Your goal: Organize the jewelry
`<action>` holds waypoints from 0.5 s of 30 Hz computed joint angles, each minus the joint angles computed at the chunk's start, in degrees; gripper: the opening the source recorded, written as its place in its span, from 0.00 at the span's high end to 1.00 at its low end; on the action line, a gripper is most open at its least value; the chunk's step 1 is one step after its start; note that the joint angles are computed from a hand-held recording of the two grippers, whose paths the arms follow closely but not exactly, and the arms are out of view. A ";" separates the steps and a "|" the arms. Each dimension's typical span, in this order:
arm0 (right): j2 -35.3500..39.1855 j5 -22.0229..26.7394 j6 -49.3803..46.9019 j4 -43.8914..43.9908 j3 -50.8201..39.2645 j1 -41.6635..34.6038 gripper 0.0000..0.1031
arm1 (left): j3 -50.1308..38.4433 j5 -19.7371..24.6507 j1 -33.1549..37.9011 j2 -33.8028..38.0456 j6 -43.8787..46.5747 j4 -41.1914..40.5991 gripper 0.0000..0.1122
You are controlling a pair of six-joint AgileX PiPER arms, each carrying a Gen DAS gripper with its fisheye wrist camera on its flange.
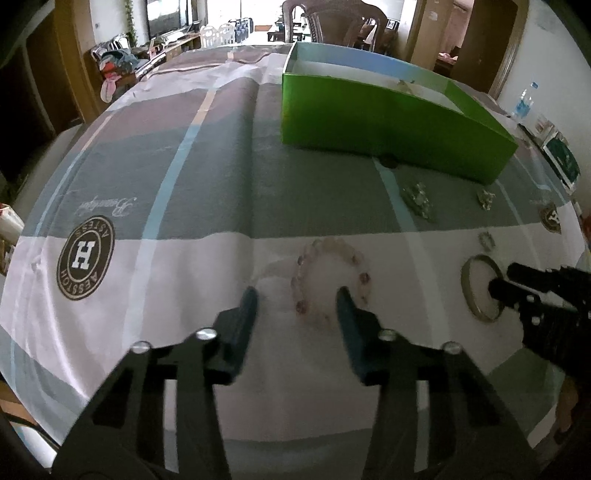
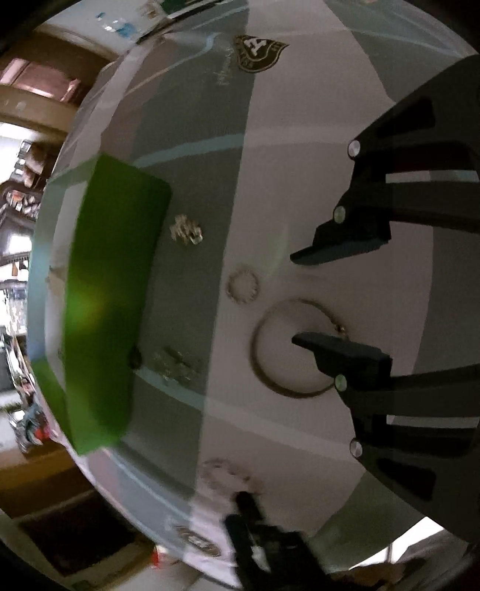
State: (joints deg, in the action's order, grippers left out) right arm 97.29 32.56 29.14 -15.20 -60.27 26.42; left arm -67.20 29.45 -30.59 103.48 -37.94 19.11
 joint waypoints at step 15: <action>-1.36 -3.81 3.12 -2.76 3.67 -0.25 0.62 | -4.68 4.38 -3.17 3.86 -7.39 10.60 0.67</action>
State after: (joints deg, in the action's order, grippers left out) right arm 95.93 28.75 32.26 -17.96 -56.60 26.16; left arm -71.88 33.83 -33.76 107.34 -45.33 29.71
